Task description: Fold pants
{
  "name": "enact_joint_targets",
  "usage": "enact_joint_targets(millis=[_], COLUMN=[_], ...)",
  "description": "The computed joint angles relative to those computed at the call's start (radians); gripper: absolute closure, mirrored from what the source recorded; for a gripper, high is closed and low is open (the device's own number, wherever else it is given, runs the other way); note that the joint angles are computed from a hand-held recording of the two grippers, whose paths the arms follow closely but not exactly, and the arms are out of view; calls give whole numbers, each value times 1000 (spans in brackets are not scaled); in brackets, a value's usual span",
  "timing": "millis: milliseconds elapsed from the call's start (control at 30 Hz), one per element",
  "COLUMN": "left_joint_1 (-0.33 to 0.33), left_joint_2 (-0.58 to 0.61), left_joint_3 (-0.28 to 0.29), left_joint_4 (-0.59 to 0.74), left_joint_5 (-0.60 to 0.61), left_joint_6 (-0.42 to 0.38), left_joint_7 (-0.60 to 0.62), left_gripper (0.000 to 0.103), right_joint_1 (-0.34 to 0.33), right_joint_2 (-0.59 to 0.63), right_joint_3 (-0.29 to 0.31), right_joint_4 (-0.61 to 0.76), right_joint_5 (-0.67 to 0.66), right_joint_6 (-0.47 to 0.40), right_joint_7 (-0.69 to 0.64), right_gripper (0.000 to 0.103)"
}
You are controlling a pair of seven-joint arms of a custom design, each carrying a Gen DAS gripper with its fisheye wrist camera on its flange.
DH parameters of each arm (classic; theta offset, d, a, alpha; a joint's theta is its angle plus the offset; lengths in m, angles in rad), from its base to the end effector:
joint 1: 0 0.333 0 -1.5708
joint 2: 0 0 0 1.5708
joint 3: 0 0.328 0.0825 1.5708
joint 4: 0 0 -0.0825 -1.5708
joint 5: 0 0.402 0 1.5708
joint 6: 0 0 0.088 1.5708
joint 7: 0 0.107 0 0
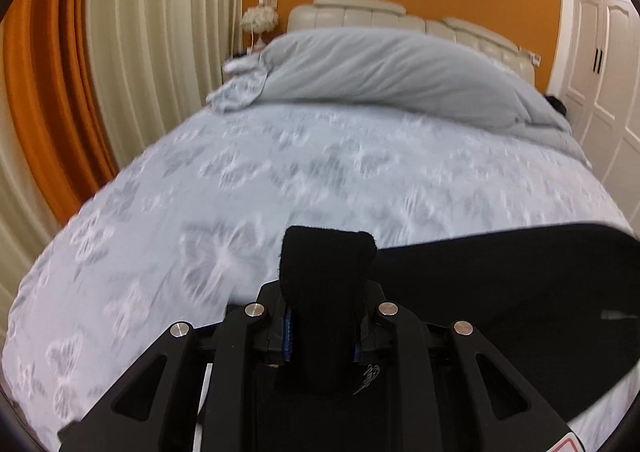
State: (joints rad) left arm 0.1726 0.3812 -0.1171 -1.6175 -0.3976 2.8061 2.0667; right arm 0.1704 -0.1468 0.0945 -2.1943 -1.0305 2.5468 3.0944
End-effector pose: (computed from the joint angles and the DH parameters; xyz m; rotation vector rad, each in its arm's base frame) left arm 0.7316 0.0727 0.5020 -1.6620 1.8225 -0.8639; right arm 0.5317 0.1575 0.5005 -1.2381 2.1208 -0.9492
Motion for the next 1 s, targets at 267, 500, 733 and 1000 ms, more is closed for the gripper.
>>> enact_joint_targets(millis=[267, 500, 733, 1000], left_joint_1=[48, 75, 63, 73], left_joint_2=[-75, -219, -75, -30], left_joint_3=[40, 18, 10, -30], left_joint_4=[-130, -243, -156, -99], left_joint_5=[-60, -395, -484, -582], left_joint_6=[-174, -310, -435, -425], left_joint_7=[-140, -183, -328, -154], left_gripper=[33, 12, 14, 101], right_joint_1=[24, 81, 78, 73], right_joint_2=[-145, -264, -85, 14], right_joint_3=[54, 111, 117, 63], right_joint_4=[-201, -232, -175, -130], right_joint_5=[112, 199, 229, 216], right_joint_6=[-153, -118, 163, 87], right_joint_7=[99, 194, 278, 378], right_gripper=[41, 21, 18, 23])
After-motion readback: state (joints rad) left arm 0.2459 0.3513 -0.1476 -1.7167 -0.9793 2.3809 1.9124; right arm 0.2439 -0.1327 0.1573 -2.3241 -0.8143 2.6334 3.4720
